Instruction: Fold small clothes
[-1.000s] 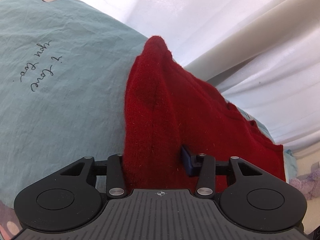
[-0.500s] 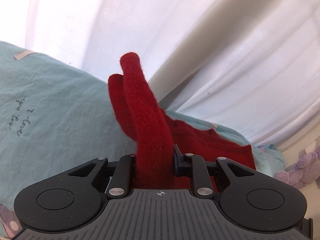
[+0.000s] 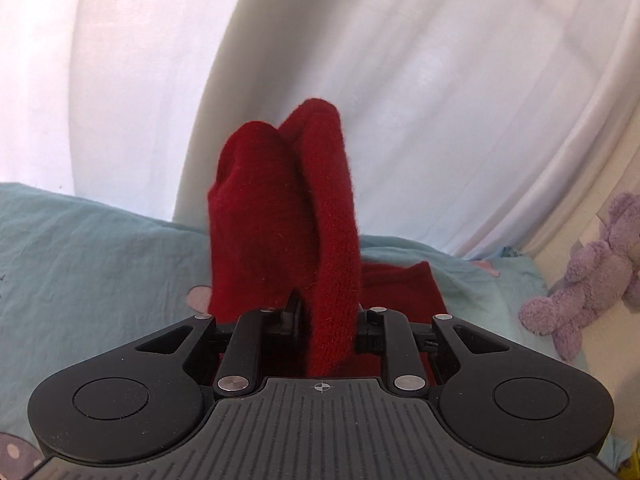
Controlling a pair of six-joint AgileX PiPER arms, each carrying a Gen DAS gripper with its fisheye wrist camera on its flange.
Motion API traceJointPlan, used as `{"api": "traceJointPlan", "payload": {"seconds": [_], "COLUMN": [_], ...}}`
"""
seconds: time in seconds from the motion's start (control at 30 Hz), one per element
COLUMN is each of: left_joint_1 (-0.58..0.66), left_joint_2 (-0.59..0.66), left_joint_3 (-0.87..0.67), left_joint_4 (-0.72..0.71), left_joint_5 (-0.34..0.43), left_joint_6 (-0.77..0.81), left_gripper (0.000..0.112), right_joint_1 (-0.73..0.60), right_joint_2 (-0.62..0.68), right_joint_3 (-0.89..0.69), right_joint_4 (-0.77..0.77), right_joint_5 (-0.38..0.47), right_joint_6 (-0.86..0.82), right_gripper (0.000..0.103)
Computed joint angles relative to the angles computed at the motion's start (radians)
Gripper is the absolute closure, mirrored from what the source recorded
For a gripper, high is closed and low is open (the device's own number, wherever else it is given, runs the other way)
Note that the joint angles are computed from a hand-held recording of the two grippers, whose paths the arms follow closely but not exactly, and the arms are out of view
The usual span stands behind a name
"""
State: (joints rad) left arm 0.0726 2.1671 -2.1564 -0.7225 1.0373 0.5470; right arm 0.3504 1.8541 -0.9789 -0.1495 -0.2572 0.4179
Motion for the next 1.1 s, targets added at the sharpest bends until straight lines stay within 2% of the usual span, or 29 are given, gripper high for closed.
{"api": "traceJointPlan", "payload": {"seconds": [0.1,0.23,0.3,0.33,0.37,0.4,0.43,0.5,0.53,0.57,0.6,0.63,0.67,0.73,0.8,0.9,0.93,1.03,1.1], "left_joint_1": [-0.085,-0.188,-0.218,-0.217,-0.208,-0.195,-0.188,-0.199,-0.208,-0.210,-0.206,-0.199,-0.191,-0.153,-0.117,-0.047,-0.028,0.029,0.039], "left_joint_2": [-0.046,-0.045,-0.029,-0.013,0.010,0.014,0.003,-0.020,-0.048,-0.069,-0.094,-0.118,-0.139,-0.184,-0.241,-0.332,-0.364,-0.431,-0.454], "left_joint_3": [0.135,0.248,0.284,0.283,0.275,0.300,0.339,0.381,0.418,0.443,0.474,0.501,0.518,0.570,0.636,0.743,0.781,0.874,0.919], "left_joint_4": [0.017,0.079,0.120,0.131,0.113,0.065,0.021,0.032,0.039,0.024,-0.012,-0.038,-0.041,-0.121,-0.148,-0.219,-0.234,-0.288,-0.271], "left_joint_5": [-0.099,-0.214,-0.261,-0.253,-0.243,-0.266,-0.300,-0.339,-0.358,-0.359,-0.354,-0.340,-0.323,-0.275,-0.251,-0.231,-0.249,-0.294,-0.374], "left_joint_6": [0.056,0.095,0.091,0.069,0.071,0.112,0.166,0.209,0.240,0.275,0.322,0.349,0.348,0.420,0.456,0.530,0.553,0.633,0.628], "left_gripper": [0.089,0.089,0.089,0.088,0.087,0.086,0.083,0.081,0.070,0.057,0.052,0.049,0.049,0.048,0.047,0.044,0.041,0.040,0.034], "right_joint_1": [-0.063,-0.155,-0.200,-0.224,-0.249,-0.273,-0.290,-0.320,-0.338,-0.355,-0.375,-0.390,-0.398,-0.408,-0.409,-0.389,-0.382,-0.364,-0.351], "right_joint_2": [-0.055,-0.087,-0.090,-0.092,-0.095,-0.094,-0.098,-0.094,-0.086,-0.074,-0.061,-0.047,-0.033,0.002,0.048,0.095,0.117,0.140,0.177], "right_joint_3": [0.075,0.124,0.125,0.126,0.130,0.127,0.131,0.128,0.122,0.112,0.094,0.080,0.063,-0.004,-0.086,-0.169,-0.202,-0.226,-0.274], "right_joint_4": [-0.029,-0.166,-0.276,-0.358,-0.444,-0.524,-0.579,-0.658,-0.700,-0.745,-0.808,-0.854,-0.885,-0.991,-1.117,-1.239,-1.277,-1.287,-1.307], "right_joint_5": [-0.042,-0.077,-0.076,-0.082,-0.097,-0.109,-0.124,-0.155,-0.182,-0.212,-0.250,-0.291,-0.322,-0.353,-0.381,-0.384,-0.379,-0.404,-0.411], "right_joint_6": [0.086,0.275,0.401,0.485,0.573,0.657,0.717,0.825,0.884,0.952,1.038,1.100,1.142,1.243,1.369,1.514,1.568,1.603,1.637], "right_gripper": [0.087,0.087,0.086,0.086,0.085,0.083,0.081,0.076,0.076,0.070,0.056,0.048,0.042,0.039,0.030,0.030,0.030,0.030,0.030]}}
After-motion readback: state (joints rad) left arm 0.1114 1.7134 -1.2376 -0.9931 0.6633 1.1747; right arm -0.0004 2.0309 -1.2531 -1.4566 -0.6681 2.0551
